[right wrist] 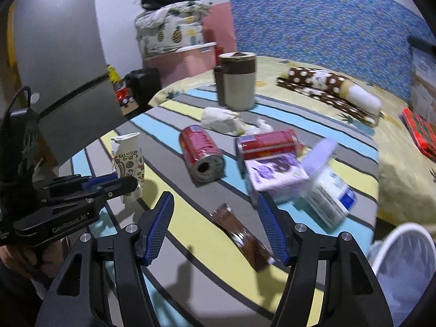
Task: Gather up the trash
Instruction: 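Reach the right tool to the red can and grasp it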
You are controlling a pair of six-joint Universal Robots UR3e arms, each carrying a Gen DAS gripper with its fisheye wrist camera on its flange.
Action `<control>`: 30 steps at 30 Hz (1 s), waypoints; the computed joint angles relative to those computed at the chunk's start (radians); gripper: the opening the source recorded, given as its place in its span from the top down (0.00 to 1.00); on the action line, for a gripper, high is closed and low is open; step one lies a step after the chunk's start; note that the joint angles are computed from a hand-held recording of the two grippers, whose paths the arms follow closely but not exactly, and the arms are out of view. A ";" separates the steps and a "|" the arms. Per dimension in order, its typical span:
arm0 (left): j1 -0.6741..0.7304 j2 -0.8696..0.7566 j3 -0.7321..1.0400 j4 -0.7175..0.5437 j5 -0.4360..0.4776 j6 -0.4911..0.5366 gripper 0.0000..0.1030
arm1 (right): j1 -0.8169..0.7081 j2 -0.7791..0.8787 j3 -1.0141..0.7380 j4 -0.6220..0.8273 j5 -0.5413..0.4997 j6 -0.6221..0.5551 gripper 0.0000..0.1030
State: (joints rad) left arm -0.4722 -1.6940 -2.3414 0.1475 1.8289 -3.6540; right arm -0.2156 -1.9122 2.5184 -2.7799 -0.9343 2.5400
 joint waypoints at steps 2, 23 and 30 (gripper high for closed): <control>0.020 0.007 -0.015 0.009 -0.015 0.007 0.82 | 0.042 0.067 -0.038 -0.019 -0.017 0.006 0.37; 0.191 0.011 -0.143 0.122 -0.135 0.073 0.82 | 0.243 0.521 -0.318 -0.157 -0.118 -0.015 0.37; 0.214 0.008 -0.153 0.145 -0.172 0.105 0.82 | 0.255 0.534 -0.363 -0.093 -0.108 -0.052 0.37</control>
State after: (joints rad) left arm -0.2584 -1.6857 -2.4942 0.2923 1.6567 -3.5488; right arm 0.0393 -1.3784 2.1559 -2.8729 -1.0424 2.4880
